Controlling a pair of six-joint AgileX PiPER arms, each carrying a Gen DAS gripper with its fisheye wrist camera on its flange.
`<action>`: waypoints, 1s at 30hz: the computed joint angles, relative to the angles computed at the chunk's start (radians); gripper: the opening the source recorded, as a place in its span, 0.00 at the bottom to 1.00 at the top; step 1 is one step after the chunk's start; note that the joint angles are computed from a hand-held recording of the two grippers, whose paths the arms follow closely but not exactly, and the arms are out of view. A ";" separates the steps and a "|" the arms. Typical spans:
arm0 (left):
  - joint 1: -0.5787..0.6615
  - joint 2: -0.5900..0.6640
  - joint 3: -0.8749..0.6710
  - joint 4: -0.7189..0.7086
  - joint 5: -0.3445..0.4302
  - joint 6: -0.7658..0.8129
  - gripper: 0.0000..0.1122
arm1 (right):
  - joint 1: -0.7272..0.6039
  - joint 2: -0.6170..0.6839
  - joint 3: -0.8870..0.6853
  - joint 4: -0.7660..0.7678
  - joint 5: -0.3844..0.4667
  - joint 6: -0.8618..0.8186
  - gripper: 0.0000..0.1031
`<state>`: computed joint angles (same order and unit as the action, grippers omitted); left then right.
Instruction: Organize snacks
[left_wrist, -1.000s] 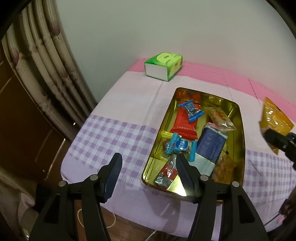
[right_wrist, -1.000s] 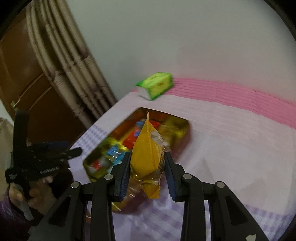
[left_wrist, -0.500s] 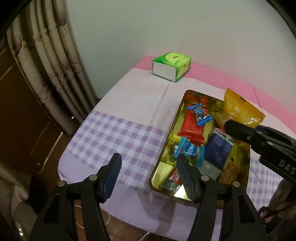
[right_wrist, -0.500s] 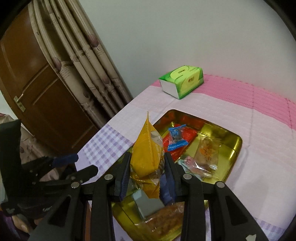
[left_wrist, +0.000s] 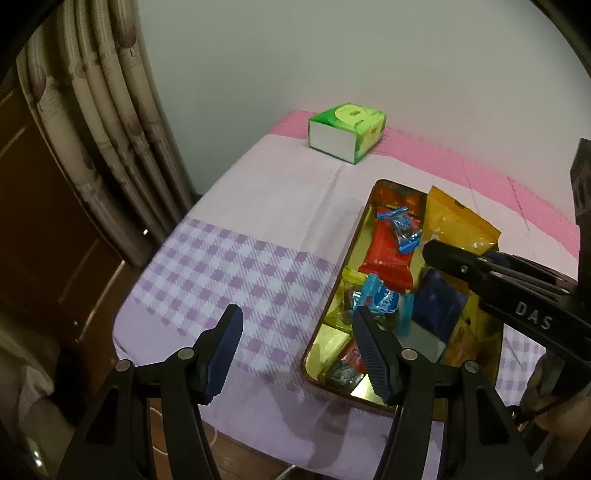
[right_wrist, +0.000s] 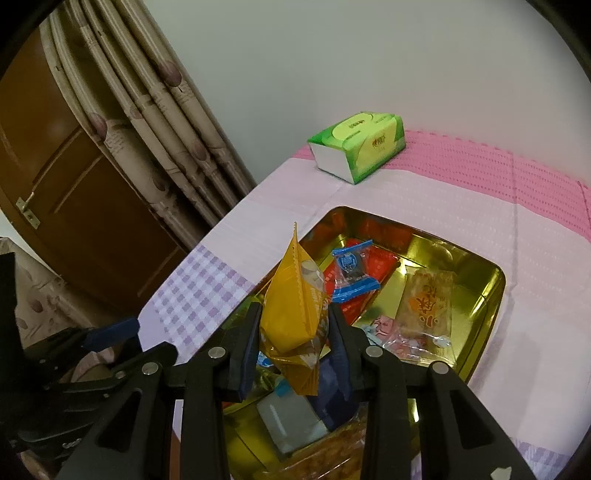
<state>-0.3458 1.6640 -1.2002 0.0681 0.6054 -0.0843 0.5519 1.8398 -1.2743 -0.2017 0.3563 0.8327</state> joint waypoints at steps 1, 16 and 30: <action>-0.001 -0.002 0.004 0.008 -0.006 -0.004 0.55 | -0.003 0.004 -0.001 0.002 -0.001 0.001 0.32; -0.005 -0.010 0.005 0.015 -0.004 0.004 0.56 | 0.000 0.041 -0.045 -0.049 0.021 0.029 0.34; -0.016 -0.028 0.014 0.031 -0.015 -0.007 0.55 | 0.073 -0.049 -0.006 -0.436 0.070 0.382 0.54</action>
